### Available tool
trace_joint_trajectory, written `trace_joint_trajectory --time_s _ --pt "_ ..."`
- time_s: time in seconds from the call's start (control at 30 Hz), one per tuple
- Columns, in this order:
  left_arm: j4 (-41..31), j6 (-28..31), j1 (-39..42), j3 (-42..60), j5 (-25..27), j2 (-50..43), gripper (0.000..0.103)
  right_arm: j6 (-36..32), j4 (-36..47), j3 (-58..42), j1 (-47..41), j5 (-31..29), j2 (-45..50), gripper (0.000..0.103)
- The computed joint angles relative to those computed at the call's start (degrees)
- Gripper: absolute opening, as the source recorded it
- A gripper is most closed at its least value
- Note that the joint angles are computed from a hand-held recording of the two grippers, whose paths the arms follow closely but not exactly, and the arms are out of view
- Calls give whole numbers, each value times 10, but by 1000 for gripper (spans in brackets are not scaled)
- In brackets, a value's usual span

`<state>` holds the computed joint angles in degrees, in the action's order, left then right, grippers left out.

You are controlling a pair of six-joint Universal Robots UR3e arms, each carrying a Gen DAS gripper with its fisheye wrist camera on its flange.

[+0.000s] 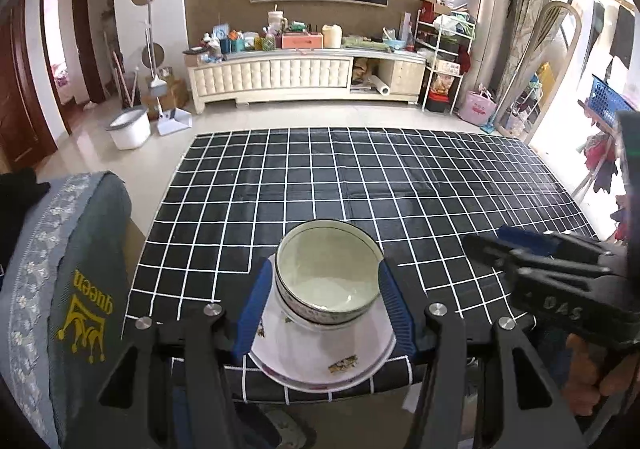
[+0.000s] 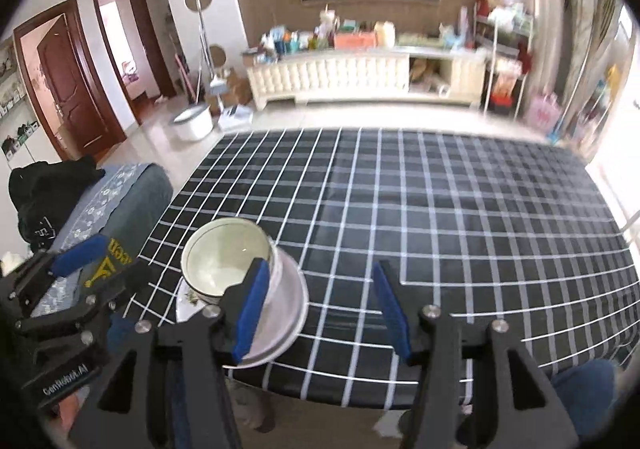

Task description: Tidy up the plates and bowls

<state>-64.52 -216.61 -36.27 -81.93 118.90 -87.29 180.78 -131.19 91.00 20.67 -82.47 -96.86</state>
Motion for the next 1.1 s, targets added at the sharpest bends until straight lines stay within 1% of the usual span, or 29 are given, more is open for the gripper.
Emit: trace_joint_trajectory --time_s 0.03,0.07,0.1,0.13,0.17,0.2,0.23,0.27,0.33,0.4,0.43,0.5,0.53,0.57,0.6,0.73,0.8,0.83,0.9,1.0,1.1 --pt "-7 -11 -27 14 32 -11 56 -3 -6 14 -2 -2 -16 63" --pt "-20 -20 -43 28 53 -20 67 -9 -9 31 -11 2 -37 64" --pt "-35 -33 -66 43 82 -31 68 -12 -17 48 -14 0 -54 66" --pt "-34 -45 -91 50 114 -41 68 -16 -25 66 -18 -1 -72 69" --pt "-20 -45 -98 47 123 -44 70 -17 -36 84 -19 -6 -89 71" --pt "-1 -48 -107 35 130 -40 73 -23 -44 102 -25 -8 -107 76" --pt "15 -57 -120 27 140 -38 79 -30 -54 119 -29 -11 -125 80" --pt "34 -63 -131 15 150 -35 81 -31 -67 137 -27 -18 -142 81" --pt "61 -75 -160 -2 183 -34 81 -33 -86 168 -32 -17 -173 89" --pt "71 -79 -188 -4 214 -40 88 -34 -96 192 -39 -17 -201 97" --pt "69 -85 -206 -1 236 -46 89 -35 -98 206 -42 -13 -220 100" --pt "53 -101 -232 7 266 -54 92 -39 -105 227 -41 -18 -243 103" --pt "44 -108 -240 11 269 -55 98 -43 -105 232 -35 -28 -249 103" --pt "34 -117 -248 12 272 -55 103 -45 -108 236 -24 -43 -252 103" --pt "13 -135 -260 24 283 -62 103 -46 -115 245 -15 -55 -256 103" --pt "-76 -205 -293 62 310 -82 103 -55 -107 287 -42 -34 -314 103" --pt "-78 -216 -300 59 310 -81 103 -57 -101 302 -50 -26 -336 103" --pt "-77 -224 -306 57 312 -83 103 -57 -101 307 -47 -31 -341 103" --pt "-103 -249 -320 66 316 -89 103 -65 -89 320 -60 -20 -364 103" --pt "-131 -273 -335 79 322 -100 103 -79 -56 332 -99 17 -405 103" --pt "-137 -283 -340 82 321 -104 103 -94 -21 340 -140 56 -452 103"
